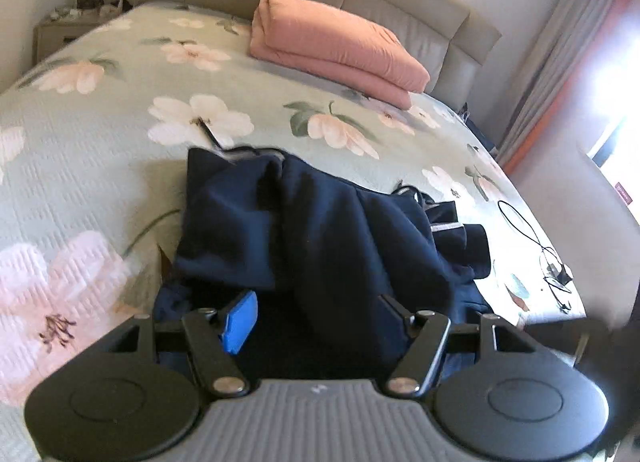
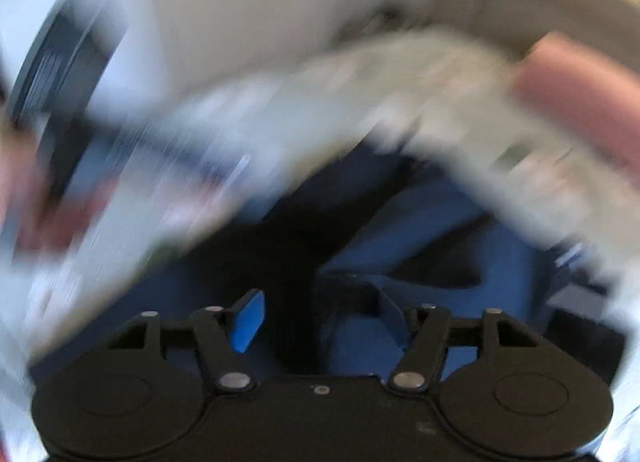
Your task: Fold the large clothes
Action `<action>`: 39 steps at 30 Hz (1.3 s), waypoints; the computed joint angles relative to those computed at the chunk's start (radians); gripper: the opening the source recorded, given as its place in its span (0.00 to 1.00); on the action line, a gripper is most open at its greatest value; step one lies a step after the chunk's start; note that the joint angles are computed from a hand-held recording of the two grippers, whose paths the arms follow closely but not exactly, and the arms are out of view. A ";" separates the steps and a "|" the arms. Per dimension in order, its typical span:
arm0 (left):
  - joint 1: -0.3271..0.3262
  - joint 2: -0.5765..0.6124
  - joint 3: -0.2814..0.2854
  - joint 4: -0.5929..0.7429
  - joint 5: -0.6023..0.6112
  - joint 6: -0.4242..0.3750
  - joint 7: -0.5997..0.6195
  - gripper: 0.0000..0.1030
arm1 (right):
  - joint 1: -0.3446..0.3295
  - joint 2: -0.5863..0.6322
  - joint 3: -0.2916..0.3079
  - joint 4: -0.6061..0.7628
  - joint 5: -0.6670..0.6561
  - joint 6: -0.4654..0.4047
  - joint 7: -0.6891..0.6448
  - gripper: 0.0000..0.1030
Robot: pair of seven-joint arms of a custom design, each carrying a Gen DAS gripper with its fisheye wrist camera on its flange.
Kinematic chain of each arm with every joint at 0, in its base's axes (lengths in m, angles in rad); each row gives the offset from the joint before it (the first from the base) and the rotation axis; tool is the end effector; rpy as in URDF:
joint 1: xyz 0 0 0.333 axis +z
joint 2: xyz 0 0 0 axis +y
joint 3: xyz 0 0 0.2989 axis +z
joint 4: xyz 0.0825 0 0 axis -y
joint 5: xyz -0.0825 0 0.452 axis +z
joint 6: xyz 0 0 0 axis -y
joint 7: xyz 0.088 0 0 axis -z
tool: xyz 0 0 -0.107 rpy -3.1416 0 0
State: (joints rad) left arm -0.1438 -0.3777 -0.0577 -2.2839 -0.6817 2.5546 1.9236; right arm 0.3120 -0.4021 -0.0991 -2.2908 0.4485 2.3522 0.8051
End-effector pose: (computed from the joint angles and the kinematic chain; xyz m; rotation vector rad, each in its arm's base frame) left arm 0.5444 -0.1043 0.5351 -1.8533 2.0640 -1.1772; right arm 0.5285 0.1173 0.5215 -2.3228 1.0348 -0.2412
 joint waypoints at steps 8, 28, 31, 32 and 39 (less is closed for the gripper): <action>-0.001 0.176 -0.004 0.141 -0.138 -0.115 -0.028 0.67 | -0.141 0.055 -0.053 -0.003 0.087 0.093 0.578 0.77; 0.059 0.190 -0.050 0.071 -0.425 0.054 0.010 0.09 | -0.200 0.078 0.010 -0.029 0.056 0.339 0.724 0.01; 0.065 0.223 -0.045 0.045 -0.264 0.011 -0.113 0.14 | -0.206 0.125 -0.005 -0.038 -0.023 0.277 0.826 0.01; 0.065 0.233 -0.033 0.043 -0.273 -0.034 -0.123 0.17 | -0.210 0.136 -0.010 -0.038 -0.041 0.240 0.853 0.01; 0.052 0.094 0.023 -0.043 -0.479 -0.119 0.083 0.36 | -0.081 0.095 -0.071 -0.024 0.096 0.315 0.581 0.07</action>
State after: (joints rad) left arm -0.0920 -0.2836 -0.0343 -2.3270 -1.1606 2.4359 2.0064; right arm 0.2310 -0.3068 -0.1705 -2.3143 0.5441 2.6670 1.3856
